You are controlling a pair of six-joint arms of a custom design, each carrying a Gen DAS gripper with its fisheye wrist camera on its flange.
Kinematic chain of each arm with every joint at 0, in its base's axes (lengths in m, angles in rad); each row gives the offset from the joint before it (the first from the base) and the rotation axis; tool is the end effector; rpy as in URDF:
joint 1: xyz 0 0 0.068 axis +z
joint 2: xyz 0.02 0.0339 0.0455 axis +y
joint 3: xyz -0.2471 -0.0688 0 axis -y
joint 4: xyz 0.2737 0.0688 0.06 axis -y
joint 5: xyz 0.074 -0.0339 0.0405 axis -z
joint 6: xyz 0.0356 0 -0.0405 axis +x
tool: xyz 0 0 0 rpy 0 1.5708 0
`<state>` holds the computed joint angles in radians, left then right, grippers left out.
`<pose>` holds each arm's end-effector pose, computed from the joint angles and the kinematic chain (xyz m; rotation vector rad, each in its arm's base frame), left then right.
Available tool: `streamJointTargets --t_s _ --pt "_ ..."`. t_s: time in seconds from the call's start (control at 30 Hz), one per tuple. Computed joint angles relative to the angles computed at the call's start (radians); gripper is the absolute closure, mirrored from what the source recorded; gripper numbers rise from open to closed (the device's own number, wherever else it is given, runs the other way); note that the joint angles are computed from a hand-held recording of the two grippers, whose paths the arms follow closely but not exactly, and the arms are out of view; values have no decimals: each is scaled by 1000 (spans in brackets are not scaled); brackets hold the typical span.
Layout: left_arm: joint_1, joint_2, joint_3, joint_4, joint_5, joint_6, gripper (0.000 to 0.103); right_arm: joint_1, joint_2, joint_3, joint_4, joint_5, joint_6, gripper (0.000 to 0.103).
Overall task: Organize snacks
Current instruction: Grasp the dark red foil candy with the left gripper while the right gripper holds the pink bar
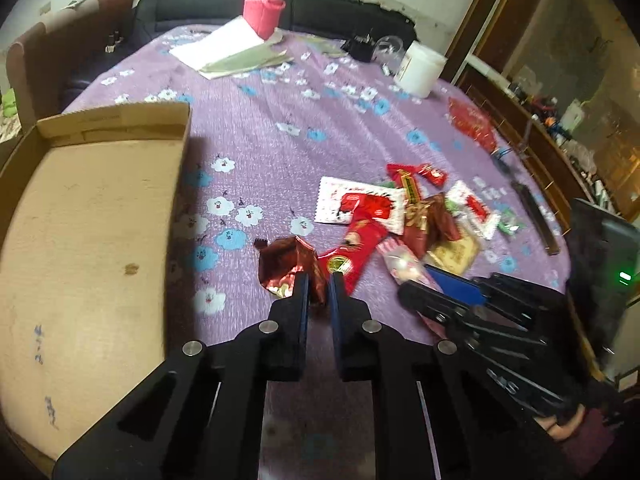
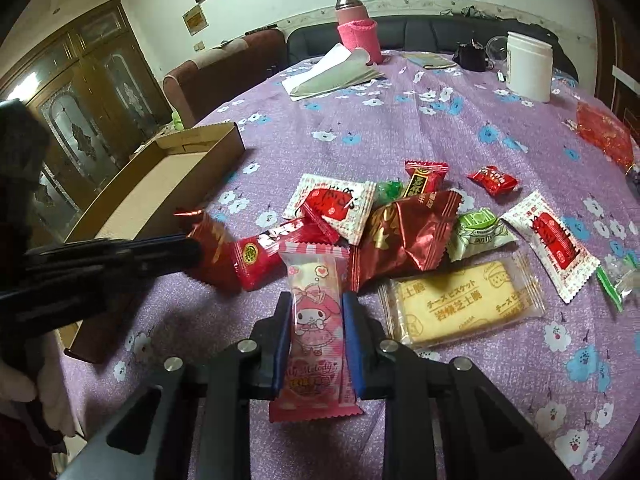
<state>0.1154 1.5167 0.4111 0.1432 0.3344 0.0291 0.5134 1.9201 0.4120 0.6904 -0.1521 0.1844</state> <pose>0.2443 0.0166 0.0542 0.0244 2.4932 -0.3627 0.2206 0.1306 -0.0034 -0.4714 2.3917 0.5039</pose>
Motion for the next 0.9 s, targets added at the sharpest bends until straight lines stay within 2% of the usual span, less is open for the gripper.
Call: streamJointTargets --t_s 0.17,0.27,0.33,0.4,0.5,0.67,0.73,0.83,0.9 --pt "90 -179 -76 -115 125 49 94 -35 -25 -27 -5 -44 30 76" --pt "120 -191 -70 -145 151 50 92 -54 -40 -61 6 -74 46 76" --pt "104 -144 -41 -124 107 5 87 -56 -41 -76 16 -76 49 76" --pt "90 -98 -21 -80 81 -30 76 -57 -49 -92 33 -69 52 76" --pt "44 -45 -5 -13 11 -43 74 -65 -43 -89 31 -83 54 75" --pt "-93 103 71 20 -255 -17 73 -96 -19 -82 49 -132 53 74" --pt "-118 159 93 25 -290 -10 66 -107 -12 -84 59 -151 53 74" --pt "-164 207 76 82 -338 30 66 -116 -9 -82 60 -171 51 73" --pt "-203 184 20 153 -383 59 75 -115 -10 -81 58 -175 49 74"
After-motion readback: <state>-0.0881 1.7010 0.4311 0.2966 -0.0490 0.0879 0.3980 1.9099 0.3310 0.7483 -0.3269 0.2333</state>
